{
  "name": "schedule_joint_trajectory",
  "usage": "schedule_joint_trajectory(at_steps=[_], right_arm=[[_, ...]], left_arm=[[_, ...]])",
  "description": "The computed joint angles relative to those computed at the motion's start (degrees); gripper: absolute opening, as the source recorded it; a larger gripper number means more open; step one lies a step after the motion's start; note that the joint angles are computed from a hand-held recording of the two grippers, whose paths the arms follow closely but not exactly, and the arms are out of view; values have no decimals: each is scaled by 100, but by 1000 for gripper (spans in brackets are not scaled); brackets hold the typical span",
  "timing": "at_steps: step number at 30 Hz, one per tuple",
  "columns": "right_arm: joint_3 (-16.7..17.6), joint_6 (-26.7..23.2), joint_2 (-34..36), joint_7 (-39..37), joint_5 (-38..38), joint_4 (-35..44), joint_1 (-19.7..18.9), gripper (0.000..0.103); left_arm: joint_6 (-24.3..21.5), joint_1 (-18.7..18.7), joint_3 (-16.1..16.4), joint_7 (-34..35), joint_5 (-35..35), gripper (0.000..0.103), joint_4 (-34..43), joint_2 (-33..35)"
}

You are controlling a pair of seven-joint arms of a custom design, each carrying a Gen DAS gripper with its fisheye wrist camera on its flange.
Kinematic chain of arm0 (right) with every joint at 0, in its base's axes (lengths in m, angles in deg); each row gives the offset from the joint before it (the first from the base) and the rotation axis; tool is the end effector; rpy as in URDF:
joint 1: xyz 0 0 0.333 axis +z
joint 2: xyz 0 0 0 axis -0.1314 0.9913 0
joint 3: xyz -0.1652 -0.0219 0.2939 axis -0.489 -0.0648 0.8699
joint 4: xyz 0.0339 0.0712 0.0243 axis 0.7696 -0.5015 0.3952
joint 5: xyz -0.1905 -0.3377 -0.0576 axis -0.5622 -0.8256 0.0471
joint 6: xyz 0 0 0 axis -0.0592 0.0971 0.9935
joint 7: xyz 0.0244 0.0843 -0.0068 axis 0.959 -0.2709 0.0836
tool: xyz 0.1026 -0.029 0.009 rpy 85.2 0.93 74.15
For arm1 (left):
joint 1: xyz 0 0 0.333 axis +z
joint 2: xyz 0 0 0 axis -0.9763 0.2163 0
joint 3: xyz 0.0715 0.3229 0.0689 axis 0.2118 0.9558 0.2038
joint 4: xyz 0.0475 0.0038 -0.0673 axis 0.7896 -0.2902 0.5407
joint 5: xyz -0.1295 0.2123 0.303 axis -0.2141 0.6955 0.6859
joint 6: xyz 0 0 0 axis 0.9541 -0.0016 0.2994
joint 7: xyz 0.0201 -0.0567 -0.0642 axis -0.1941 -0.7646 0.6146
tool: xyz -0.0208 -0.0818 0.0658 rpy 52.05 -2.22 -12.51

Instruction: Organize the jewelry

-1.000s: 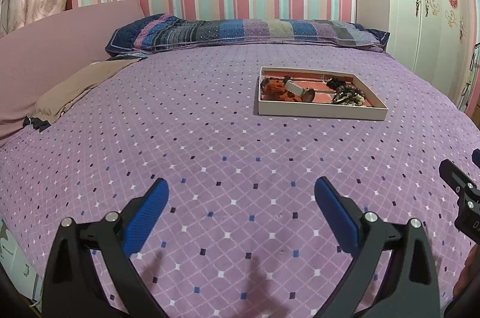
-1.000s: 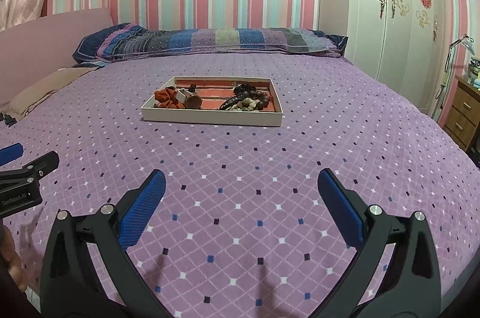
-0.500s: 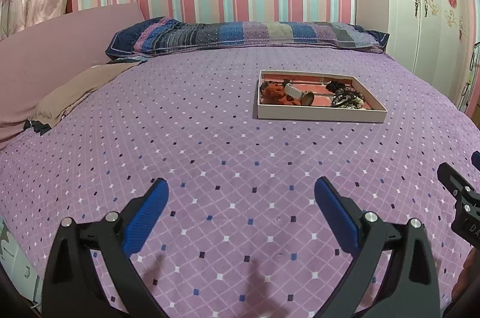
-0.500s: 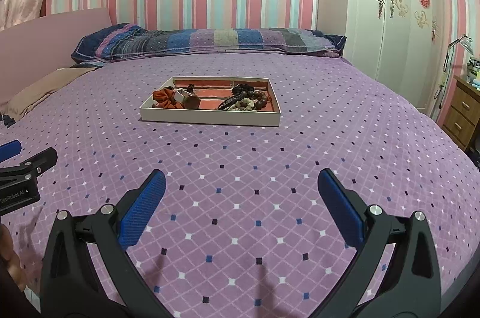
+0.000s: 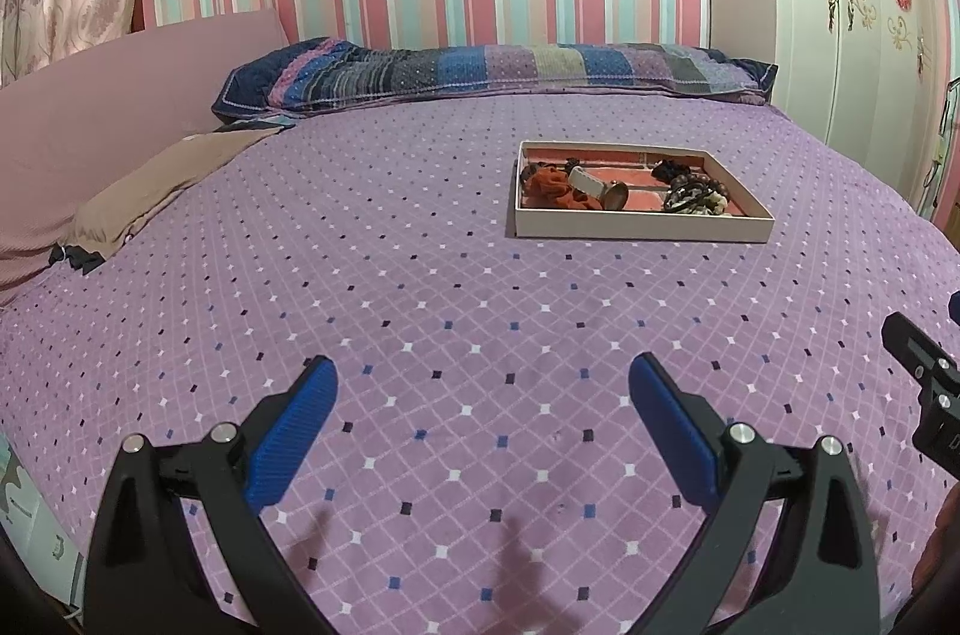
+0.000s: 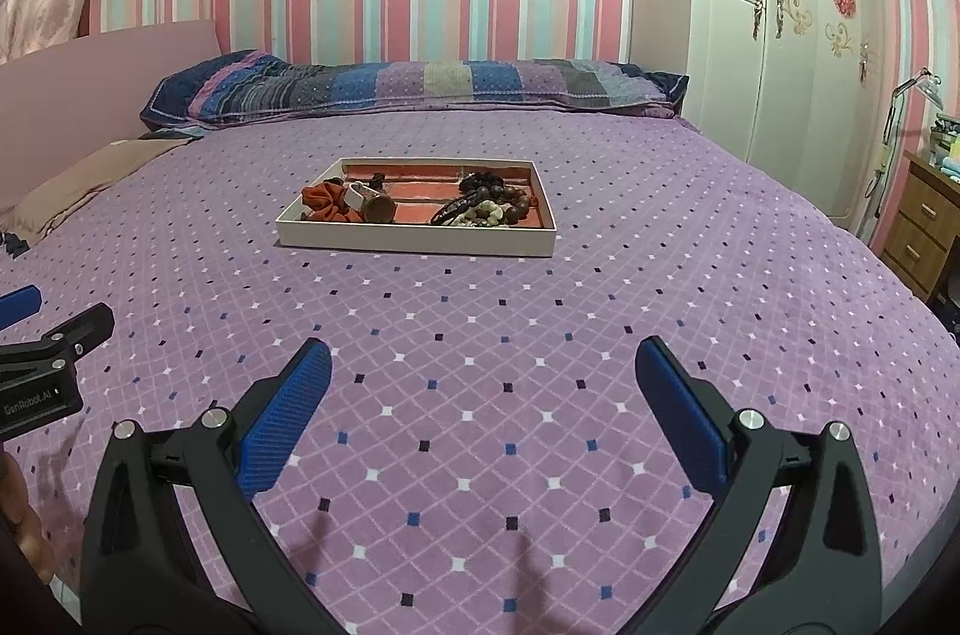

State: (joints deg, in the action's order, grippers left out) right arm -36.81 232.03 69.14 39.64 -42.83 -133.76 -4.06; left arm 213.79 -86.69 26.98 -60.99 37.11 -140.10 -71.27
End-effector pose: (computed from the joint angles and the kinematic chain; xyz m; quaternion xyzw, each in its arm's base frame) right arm 0.7874 0.1672 0.5350 -0.7591 0.3999 -0.2483 0.4497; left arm 0.6231 -0.1434 0.5761 -0.7802 0.4093 -0.1847 0.4354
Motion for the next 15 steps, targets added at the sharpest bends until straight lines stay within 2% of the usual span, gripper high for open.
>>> schedule_joint_trajectory(at_steps=[15], right_arm=[[21, 62, -52, -76, 34, -98, -13, 99]], left_arm=[[61, 7, -13, 51, -13, 96, -24, -31]])
